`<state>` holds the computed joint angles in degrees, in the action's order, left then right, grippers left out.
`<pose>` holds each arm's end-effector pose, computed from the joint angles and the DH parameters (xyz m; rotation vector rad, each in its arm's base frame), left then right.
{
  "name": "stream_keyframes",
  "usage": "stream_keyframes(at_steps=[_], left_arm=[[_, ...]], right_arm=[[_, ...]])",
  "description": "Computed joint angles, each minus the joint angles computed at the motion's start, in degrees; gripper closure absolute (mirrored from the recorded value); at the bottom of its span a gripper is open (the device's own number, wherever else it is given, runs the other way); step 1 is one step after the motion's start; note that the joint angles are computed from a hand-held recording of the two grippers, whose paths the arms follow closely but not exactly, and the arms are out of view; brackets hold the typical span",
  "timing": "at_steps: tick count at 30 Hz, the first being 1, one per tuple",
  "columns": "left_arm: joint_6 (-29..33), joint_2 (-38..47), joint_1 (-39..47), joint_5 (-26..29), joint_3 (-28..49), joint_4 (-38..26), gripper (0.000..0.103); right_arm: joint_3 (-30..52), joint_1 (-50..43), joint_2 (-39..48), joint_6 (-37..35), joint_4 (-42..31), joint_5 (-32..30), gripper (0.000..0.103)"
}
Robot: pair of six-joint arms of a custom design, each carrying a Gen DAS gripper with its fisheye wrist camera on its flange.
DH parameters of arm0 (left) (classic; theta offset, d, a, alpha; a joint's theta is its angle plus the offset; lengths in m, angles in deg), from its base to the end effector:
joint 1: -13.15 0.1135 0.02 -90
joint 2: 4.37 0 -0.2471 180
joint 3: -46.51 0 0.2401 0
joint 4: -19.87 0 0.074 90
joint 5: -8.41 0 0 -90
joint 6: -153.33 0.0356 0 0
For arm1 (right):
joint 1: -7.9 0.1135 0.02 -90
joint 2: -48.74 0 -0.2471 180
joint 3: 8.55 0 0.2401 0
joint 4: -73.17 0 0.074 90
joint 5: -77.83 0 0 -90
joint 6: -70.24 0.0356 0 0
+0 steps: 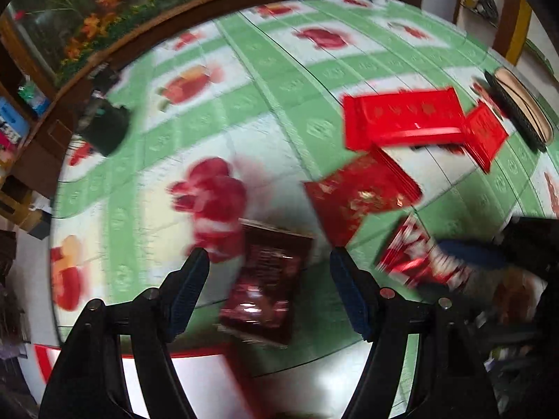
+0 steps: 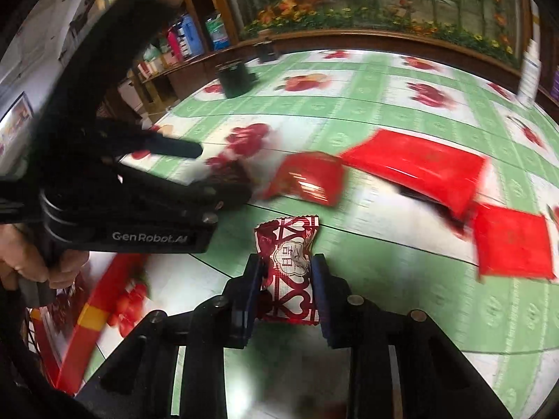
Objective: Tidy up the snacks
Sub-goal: 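Grasp the dark brown Manly packet with the left gripper while the right gripper grasps a red heart-pattern packet, then carry the Manly packet over the white tray while the right gripper carries the heart-pattern packet there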
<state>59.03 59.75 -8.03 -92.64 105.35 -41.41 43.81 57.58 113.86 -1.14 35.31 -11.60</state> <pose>0.1839 -0.0639 0.2138 0.3425 2.6771 0.1311 0.1425 0.1673 0.1999 -0.6711 2.4317 0.4964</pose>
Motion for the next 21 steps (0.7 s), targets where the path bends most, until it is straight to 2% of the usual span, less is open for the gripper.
stream_keyframes(at_steps=[2, 5, 6, 8, 10, 12, 17, 21], left_arm=[[-1.0, -0.3, -0.3, 1.7, -0.6, 0.9, 0.032], [-3.0, 0.1, 1.7, 8.0, -0.7, 0.9, 0.035], [-4.5, -0.6, 0.6, 7.2, -1.2, 1.3, 0.037], [-6.9, -2.4, -1.9, 6.5, -2.1, 1.0, 0.055], [-11.1, -4.7, -5.5, 6.3, -2.9, -0.2, 0.067], [-16.0, -7.2, -10.1, 6.3, -4.1, -1.0, 0.068], [-30.4, -11.1, -26.9, -1.7, -6.5, -2.1, 0.069], [-40.9, -13.9, -36.8, -5.8, -7.2, -4.4, 0.07]], right_arm=[[-2.2, -3.9, -4.1, -1.7, -1.6, -2.2, 0.074], [-4.7, -10.2, -9.3, -4.5, -4.1, -6.8, 0.074], [-5.4, -12.4, -10.8, -5.4, -5.0, -8.3, 0.074], [-6.3, -15.0, -13.4, -6.6, -6.7, -9.8, 0.074], [-6.9, -17.1, -15.4, -7.7, -8.3, -10.8, 0.074], [-7.4, -18.1, -17.5, -8.2, -9.9, -10.9, 0.074], [-8.6, -17.7, -23.4, -8.3, -14.9, -9.8, 0.074], [-9.4, -16.5, -28.9, -7.6, -19.7, -9.0, 0.074]])
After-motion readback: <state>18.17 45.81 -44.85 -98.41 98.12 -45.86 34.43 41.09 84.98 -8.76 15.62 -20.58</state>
